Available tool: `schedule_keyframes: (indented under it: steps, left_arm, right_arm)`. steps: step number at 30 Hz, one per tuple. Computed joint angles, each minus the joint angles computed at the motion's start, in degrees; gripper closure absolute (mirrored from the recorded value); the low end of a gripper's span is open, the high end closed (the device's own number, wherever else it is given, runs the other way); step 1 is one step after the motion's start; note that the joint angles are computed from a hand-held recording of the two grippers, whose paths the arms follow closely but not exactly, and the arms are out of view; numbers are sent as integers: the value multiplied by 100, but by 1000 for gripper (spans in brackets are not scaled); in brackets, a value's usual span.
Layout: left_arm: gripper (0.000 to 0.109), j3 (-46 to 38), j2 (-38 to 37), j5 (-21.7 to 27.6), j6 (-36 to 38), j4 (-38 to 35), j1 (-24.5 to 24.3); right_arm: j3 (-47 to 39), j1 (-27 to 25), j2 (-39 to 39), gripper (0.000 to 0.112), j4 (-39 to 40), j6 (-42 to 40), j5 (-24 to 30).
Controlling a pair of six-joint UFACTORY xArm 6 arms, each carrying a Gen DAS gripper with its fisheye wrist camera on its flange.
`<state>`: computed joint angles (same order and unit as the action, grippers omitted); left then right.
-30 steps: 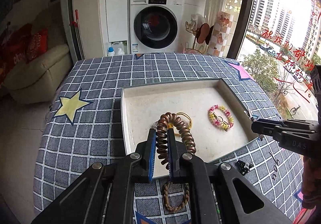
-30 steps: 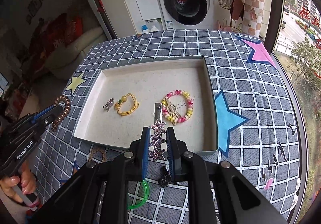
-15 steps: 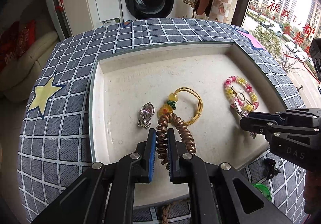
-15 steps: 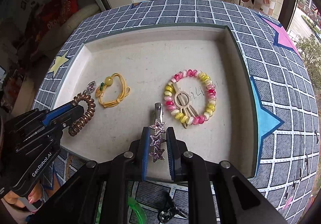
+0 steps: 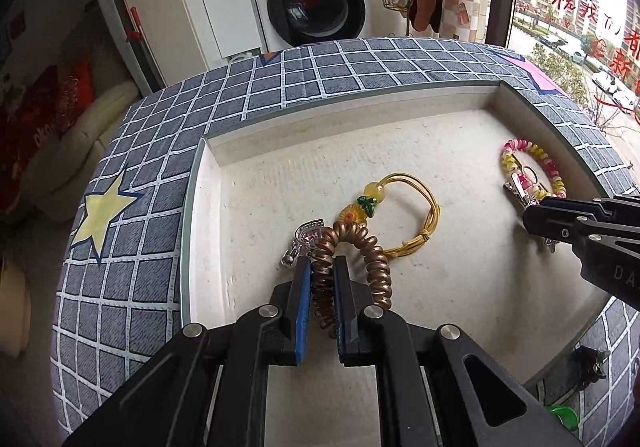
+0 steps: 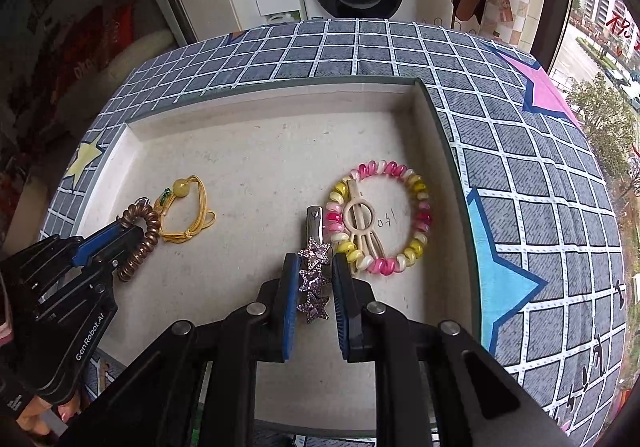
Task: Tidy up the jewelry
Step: 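Carry the coiled hair tie and pink-star clip into the tray and open both tools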
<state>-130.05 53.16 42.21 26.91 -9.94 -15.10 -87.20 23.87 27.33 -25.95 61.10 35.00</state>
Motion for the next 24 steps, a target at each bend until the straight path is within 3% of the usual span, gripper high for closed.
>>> schedule_keyframes:
  steps: [8, 10, 12, 18, 24]
  left_arm:
    - [86, 859, -534, -569, 117, -265, 4]
    - [85, 940, -590, -611, 135, -290, -2]
    - [85, 1021, -651, -645, 150, -341, -4]
    - [85, 1100, -746, -654, 160, -450, 6]
    - [85, 1198, -851, -621, 223, -626, 43]
  right_arm:
    - [75, -4, -29, 91, 50, 116, -179]
    - [100, 7, -69, 76, -22, 155, -199]
    - [144, 30, -139, 68, -189, 318, -205]
    - [422, 43, -443, 67, -484, 695, -276]
    - [728, 37, -712, 59, -579, 931, -369]
